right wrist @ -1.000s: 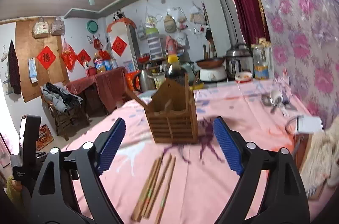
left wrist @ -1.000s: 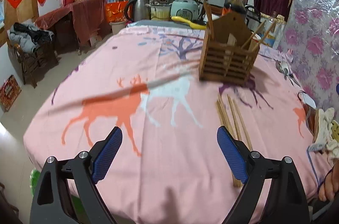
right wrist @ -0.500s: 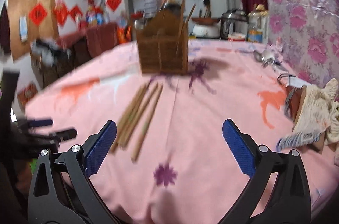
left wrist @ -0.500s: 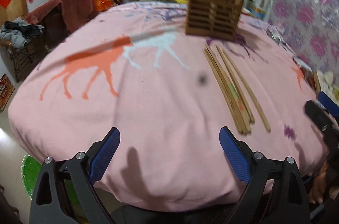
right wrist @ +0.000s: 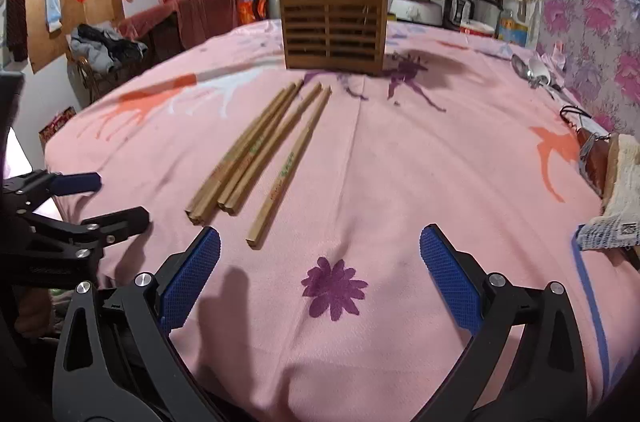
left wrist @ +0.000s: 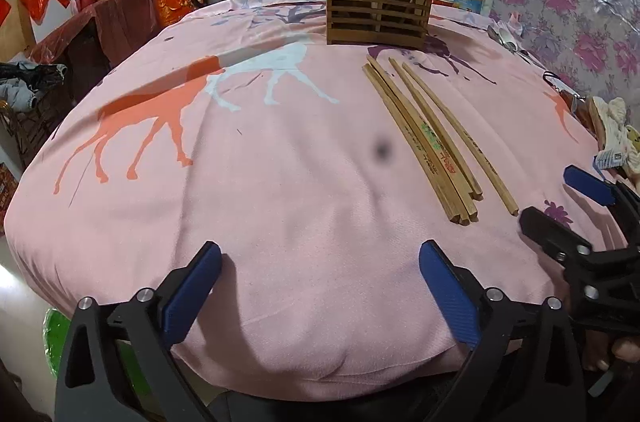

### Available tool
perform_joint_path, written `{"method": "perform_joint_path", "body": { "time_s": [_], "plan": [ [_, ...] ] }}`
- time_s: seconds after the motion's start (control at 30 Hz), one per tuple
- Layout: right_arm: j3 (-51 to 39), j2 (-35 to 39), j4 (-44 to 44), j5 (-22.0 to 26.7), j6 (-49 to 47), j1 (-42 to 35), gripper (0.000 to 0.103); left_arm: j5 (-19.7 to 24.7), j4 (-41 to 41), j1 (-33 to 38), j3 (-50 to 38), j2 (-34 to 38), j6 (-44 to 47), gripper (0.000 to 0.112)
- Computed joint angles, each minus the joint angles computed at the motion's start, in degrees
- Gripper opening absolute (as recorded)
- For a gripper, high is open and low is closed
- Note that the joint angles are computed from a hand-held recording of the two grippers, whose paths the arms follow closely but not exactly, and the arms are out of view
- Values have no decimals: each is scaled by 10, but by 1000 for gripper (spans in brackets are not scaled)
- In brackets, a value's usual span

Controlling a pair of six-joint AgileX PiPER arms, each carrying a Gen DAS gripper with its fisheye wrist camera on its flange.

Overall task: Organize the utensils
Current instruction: 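Move the left tool back toward the chopsticks while the right tool returns too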

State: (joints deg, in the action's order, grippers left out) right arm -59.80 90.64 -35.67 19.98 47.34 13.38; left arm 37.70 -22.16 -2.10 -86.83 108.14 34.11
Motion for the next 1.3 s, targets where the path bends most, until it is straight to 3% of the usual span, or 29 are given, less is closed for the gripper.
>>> {"method": "perform_joint_path", "body": {
  "time_s": [0.07, 0.1, 0.27, 0.47, 0.6, 0.67, 0.77, 0.93, 1.07, 1.3],
  "plan": [
    [-16, 14, -56, 47, 74, -1, 96, 0, -4, -1, 0, 0, 5, 97],
    [-13, 12, -49, 43, 82, -11, 96, 1, -7, -1, 0, 1, 8, 97],
    [28, -20, 72, -43, 12, -69, 96, 14, -41, -9, -1, 1, 54, 97],
    [41, -28, 244, -80, -132, -105, 96, -2, -24, -37, -12, 14, 56, 98],
    [38, -25, 210, -76, -104, -100, 96, -24, 68, -40, -62, 47, -39, 98],
    [40, -26, 219, -80, -110, -101, 96, -1, 88, -24, -107, 70, -81, 98],
    [38, -24, 201, -78, -92, -98, 96, 35, 50, 3, -136, 79, -71, 98],
    [39, -25, 186, -76, -80, -98, 96, 39, -16, 8, -106, 59, -4, 98],
    [40, -27, 174, -75, -70, -96, 96, 28, -15, -16, -95, 57, 11, 96],
    [43, -28, 175, -79, -72, -97, 96, 7, 13, -43, -118, 82, -10, 75]
  ]
}}
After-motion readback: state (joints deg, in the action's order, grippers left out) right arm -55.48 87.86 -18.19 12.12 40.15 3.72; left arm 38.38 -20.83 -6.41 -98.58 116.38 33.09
